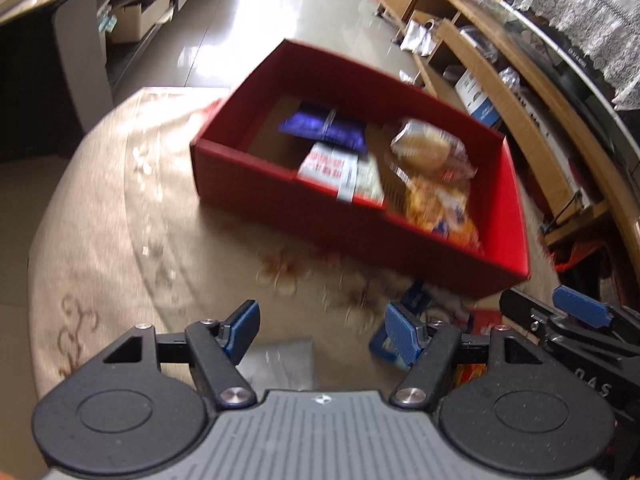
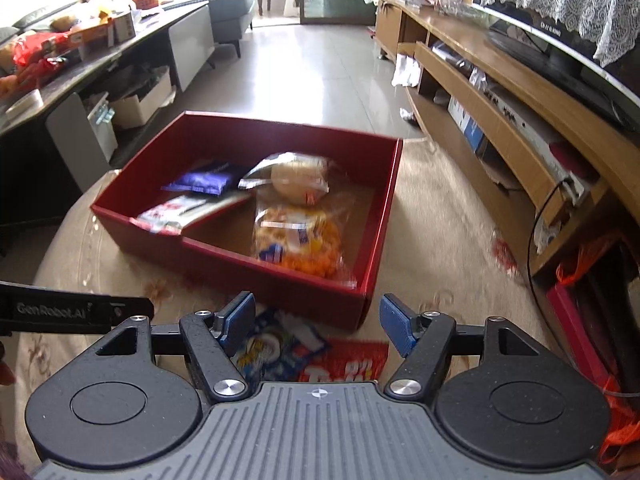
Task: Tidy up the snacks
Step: 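Grasp the white-silver packet with the left tool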
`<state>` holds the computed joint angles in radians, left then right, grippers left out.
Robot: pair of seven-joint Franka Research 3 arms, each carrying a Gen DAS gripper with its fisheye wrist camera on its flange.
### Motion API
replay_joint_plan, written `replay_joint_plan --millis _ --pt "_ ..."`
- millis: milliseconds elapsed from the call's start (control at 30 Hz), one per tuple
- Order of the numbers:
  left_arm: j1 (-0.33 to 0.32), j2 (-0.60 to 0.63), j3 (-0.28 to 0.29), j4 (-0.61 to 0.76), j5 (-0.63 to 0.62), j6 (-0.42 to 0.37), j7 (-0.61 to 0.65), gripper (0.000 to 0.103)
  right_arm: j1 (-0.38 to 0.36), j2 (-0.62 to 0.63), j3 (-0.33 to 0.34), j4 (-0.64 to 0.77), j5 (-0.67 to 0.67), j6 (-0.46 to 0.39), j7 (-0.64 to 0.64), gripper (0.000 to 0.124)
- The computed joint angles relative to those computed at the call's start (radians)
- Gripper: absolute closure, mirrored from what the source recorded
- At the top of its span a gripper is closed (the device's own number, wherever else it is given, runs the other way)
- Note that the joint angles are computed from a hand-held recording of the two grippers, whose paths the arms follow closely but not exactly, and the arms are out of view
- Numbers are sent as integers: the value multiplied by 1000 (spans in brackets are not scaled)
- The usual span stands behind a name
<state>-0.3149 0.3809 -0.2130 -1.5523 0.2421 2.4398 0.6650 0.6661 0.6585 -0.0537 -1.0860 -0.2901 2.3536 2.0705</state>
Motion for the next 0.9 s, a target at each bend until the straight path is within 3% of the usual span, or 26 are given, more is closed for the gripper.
replay_joint_plan --millis 267,467,667,900 --pt "-4 -22 -23 -67 -54 -45 -12 38 -3 -48 12 -73 3 4 -8 49" --pt "-34 -58 -11 -110 5 -52 -74 37 -27 -70 43 -112 46 8 -39 48" --pt "-23 -102 -18 -163 -1 -33 -111 33 -25 -75 46 -119 60 1 -55 48" --pt "-38 -46 -22 -114 5 -94 -119 32 -26 -64 56 -104 83 -27 -85 48"
